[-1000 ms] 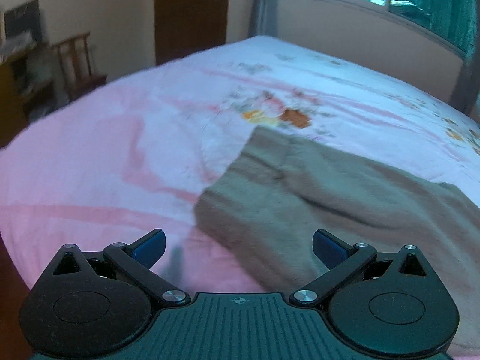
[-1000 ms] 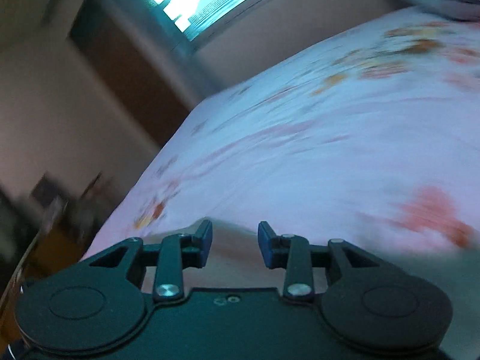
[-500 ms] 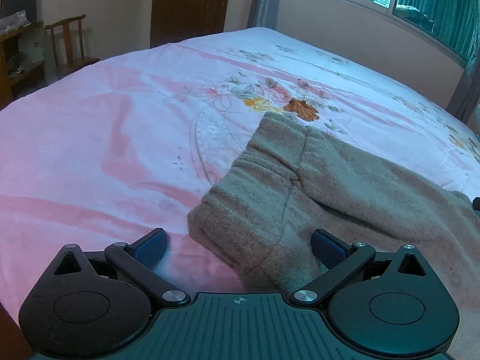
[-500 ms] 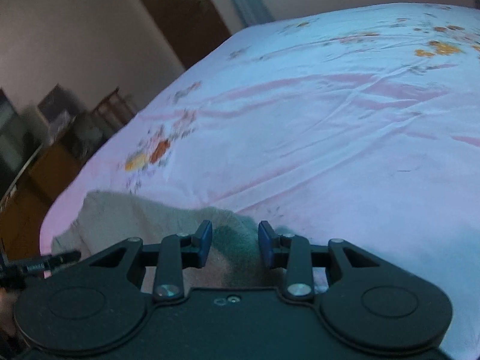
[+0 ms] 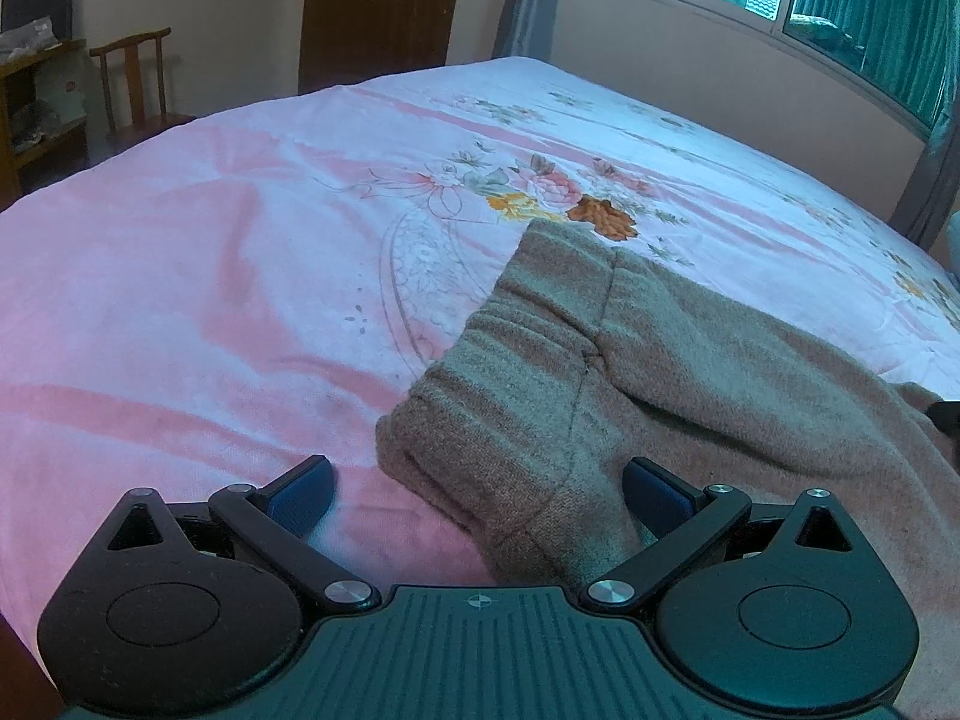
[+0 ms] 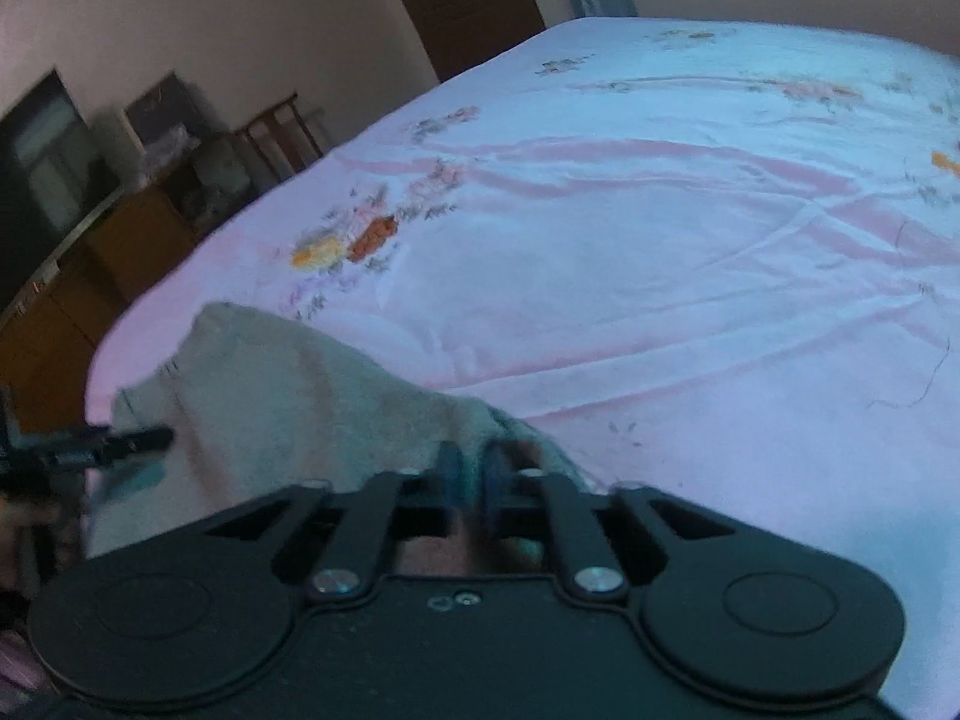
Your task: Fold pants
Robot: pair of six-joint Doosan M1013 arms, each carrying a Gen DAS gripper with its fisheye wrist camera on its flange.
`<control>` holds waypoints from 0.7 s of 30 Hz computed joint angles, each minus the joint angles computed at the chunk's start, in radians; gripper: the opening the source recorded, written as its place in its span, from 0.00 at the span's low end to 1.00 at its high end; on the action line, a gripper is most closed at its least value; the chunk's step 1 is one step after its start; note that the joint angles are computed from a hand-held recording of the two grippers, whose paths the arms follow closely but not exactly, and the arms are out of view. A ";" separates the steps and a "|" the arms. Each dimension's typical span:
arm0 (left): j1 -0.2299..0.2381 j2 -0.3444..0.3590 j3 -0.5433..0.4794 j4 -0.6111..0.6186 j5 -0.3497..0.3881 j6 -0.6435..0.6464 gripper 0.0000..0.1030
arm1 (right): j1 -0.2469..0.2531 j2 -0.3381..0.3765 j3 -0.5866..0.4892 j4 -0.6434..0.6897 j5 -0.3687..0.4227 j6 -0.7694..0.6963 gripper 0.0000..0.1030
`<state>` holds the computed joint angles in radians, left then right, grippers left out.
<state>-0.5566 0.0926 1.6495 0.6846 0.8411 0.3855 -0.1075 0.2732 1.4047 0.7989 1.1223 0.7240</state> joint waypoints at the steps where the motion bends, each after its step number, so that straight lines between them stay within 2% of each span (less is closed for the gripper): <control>1: 0.000 0.000 0.000 -0.001 -0.001 0.001 0.99 | 0.003 -0.009 0.009 -0.008 -0.017 -0.022 0.00; 6: 0.002 -0.004 0.007 0.001 -0.011 0.002 0.99 | 0.022 -0.064 0.062 -0.047 -0.194 -0.042 0.00; 9: 0.002 -0.006 0.010 0.001 -0.016 0.004 0.99 | 0.049 -0.044 0.056 -0.175 -0.202 0.064 0.00; 12: 0.006 -0.008 0.010 -0.013 -0.020 0.020 0.99 | 0.066 -0.052 0.080 -0.215 -0.261 0.087 0.00; 13: 0.007 -0.009 0.008 -0.019 -0.018 0.027 0.99 | 0.063 -0.054 0.077 -0.211 -0.254 0.100 0.03; 14: 0.008 -0.012 0.006 -0.023 -0.015 0.031 0.99 | 0.056 -0.064 0.082 -0.189 -0.266 0.107 0.12; 16: 0.000 -0.024 0.007 0.002 0.003 0.002 0.99 | 0.030 -0.101 0.115 -0.088 -0.322 0.086 0.12; 18: -0.024 -0.044 0.018 0.102 0.018 -0.063 0.99 | -0.005 -0.123 0.126 -0.002 -0.289 0.073 0.12; 21: -0.053 -0.067 0.024 0.191 -0.007 -0.106 0.99 | -0.032 -0.160 0.153 0.038 -0.262 0.053 0.12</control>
<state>-0.6100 0.0251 1.6733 0.8760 0.8343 0.2796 -0.1399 0.1131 1.5578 0.8368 0.8600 0.7774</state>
